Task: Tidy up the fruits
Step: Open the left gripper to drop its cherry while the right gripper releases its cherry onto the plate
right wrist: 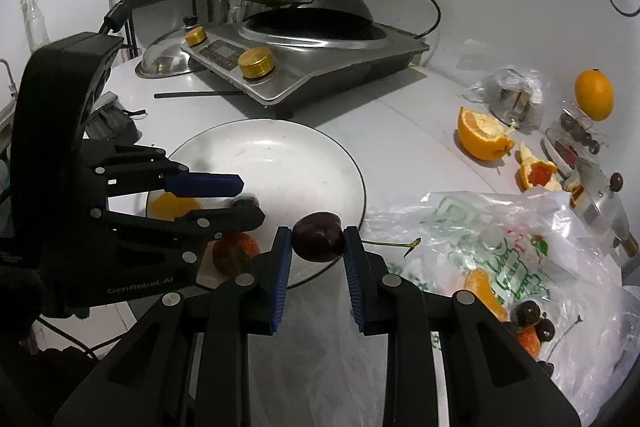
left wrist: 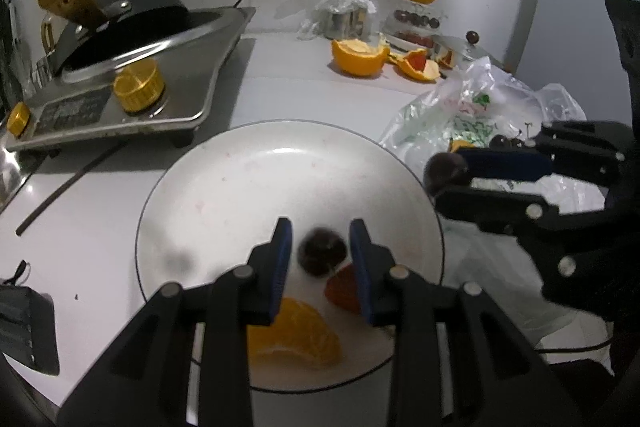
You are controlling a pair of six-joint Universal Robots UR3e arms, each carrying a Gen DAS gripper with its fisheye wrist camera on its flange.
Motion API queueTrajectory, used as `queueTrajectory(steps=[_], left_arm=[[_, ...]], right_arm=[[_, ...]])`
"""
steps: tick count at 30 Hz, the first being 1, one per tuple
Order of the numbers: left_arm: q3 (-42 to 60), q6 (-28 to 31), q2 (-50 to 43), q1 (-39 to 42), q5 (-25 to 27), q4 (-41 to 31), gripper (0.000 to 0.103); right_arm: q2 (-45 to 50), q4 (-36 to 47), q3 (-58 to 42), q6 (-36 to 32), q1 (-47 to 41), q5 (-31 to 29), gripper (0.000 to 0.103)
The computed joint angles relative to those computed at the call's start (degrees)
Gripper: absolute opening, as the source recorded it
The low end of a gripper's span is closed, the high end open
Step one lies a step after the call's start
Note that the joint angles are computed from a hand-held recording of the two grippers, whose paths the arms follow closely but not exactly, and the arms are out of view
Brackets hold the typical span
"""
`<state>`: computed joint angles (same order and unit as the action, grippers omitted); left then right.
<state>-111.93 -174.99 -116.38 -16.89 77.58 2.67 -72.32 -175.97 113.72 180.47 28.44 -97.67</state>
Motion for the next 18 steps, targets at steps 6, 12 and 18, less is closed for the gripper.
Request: queueTrajectory(steps=[6, 12, 18], left_arm=[[-0.34, -0.69, 0.41, 1.25, -1.12, -0.27, 0.035], [-2.57, -1.00, 1.36, 2.89, -2.35, 2.24, 0.036], [-5.09, -0.63, 2.55, 4.73, -3.98, 4.49, 0.036]], right_arm=[[3.86, 1.56, -4.10, -0.43, 0.47, -0.04, 0.028], [6.58, 3.56, -7.32, -0.35, 1.21, -0.75, 0.028], [8.26, 5.32, -9.55, -0.11, 2.05, -1.60, 0.028]])
